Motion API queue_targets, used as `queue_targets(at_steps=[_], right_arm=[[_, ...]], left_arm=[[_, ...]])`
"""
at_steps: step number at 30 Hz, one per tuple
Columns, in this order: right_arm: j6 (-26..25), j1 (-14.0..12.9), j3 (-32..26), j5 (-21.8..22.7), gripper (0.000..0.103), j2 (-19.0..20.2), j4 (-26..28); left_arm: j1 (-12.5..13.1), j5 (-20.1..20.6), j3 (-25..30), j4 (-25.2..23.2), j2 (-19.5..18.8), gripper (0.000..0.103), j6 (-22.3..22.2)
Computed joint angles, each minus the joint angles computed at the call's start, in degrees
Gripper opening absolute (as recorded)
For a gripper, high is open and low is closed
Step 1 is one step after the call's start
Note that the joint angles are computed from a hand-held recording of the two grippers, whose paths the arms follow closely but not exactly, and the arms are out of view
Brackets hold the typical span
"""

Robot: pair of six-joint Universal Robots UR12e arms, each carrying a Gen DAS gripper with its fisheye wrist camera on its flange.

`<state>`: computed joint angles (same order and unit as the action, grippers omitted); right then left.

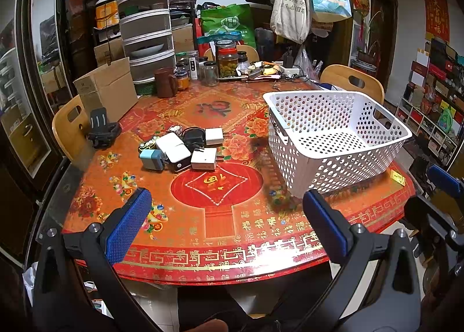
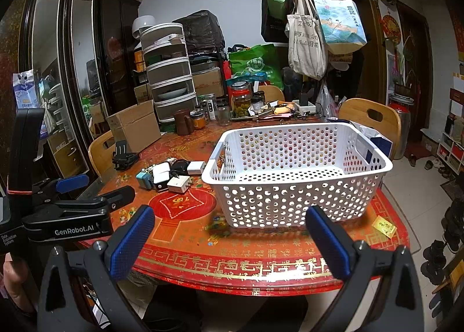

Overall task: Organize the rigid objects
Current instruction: 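Reach the left tool to the light-blue charger cube and grasp it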

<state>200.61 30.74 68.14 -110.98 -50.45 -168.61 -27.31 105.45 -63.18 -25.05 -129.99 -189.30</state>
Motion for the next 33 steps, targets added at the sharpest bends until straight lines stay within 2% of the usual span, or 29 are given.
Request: queue_targets(at_steps=[7, 11, 15, 17, 19, 21, 22, 23, 24, 26, 28, 30, 31, 33], right_arm=[[0.0, 0.1, 0.2, -0.1, 0.103, -0.1, 0.0], [0.3, 0.0, 0.2, 0.1, 0.103, -0.1, 0.4], [1.1, -0.5, 0.6, -0.2, 0.103, 0.0, 0.7], [2.5, -1.5, 1.8, -0.9, 0.103, -0.2, -0.6], [4.5, -2.7, 2.6, -2.8, 0.103, -0.7, -0.1], [7.9, -4.5, 2.7, -4.9, 0.103, -1.2, 4.0], [9.4, -5.6, 2.8, -4.7, 0.103, -1.4, 5.7], [10.5, -6.7, 2.9, -4.1, 0.1, -1.7, 6.7], [10.9, -7.6, 2.9, -3.5, 0.09, -1.8, 7.1], [12.8, -9.4, 2.0, -3.1, 0.081, -1.8, 10.0], [13.7, -10.9, 1.2, -2.1, 0.078, -1.4, 11.7], [15.2, -12.5, 0.6, 0.7, 0.068, -1.0, 13.5], [16.2, -13.5, 0.7, 3.0, 0.066, -0.9, 13.6], [17.3, -14.5, 0.8, 4.8, 0.057, -0.7, 14.3]], left_arm=[[0.0, 0.0, 0.0, 0.1, 0.0, 0.103, 0.0], [-0.2, 1.4, 0.4, -0.1, -0.5, 0.103, 0.4], [0.4, 0.7, 0.3, 2.6, -1.3, 0.103, -0.5], [0.9, 2.1, 0.8, 4.0, -2.2, 0.103, -1.5], [1.7, 2.2, 2.3, 3.2, -3.3, 0.103, -2.3], [2.8, 1.3, 4.5, 0.8, -4.8, 0.103, -3.2], [3.3, 0.6, 5.8, -2.1, -5.4, 0.103, -3.6], [3.8, -0.7, 7.1, -5.1, -6.1, 0.103, -3.4], [4.3, -1.9, 8.0, -7.2, -6.6, 0.103, -3.3], [5.1, -3.7, 8.9, -8.8, -7.5, 0.103, -3.9], [5.5, -3.4, 9.6, -9.3, -8.2, 0.103, -5.0], [5.9, -1.8, 11.2, -10.6, -9.2, 0.103, -5.3], [6.0, -1.1, 11.8, -11.3, -9.6, 0.103, -5.3], [6.4, -0.2, 14.0, -13.6, -10.9, 0.103, -5.4]])
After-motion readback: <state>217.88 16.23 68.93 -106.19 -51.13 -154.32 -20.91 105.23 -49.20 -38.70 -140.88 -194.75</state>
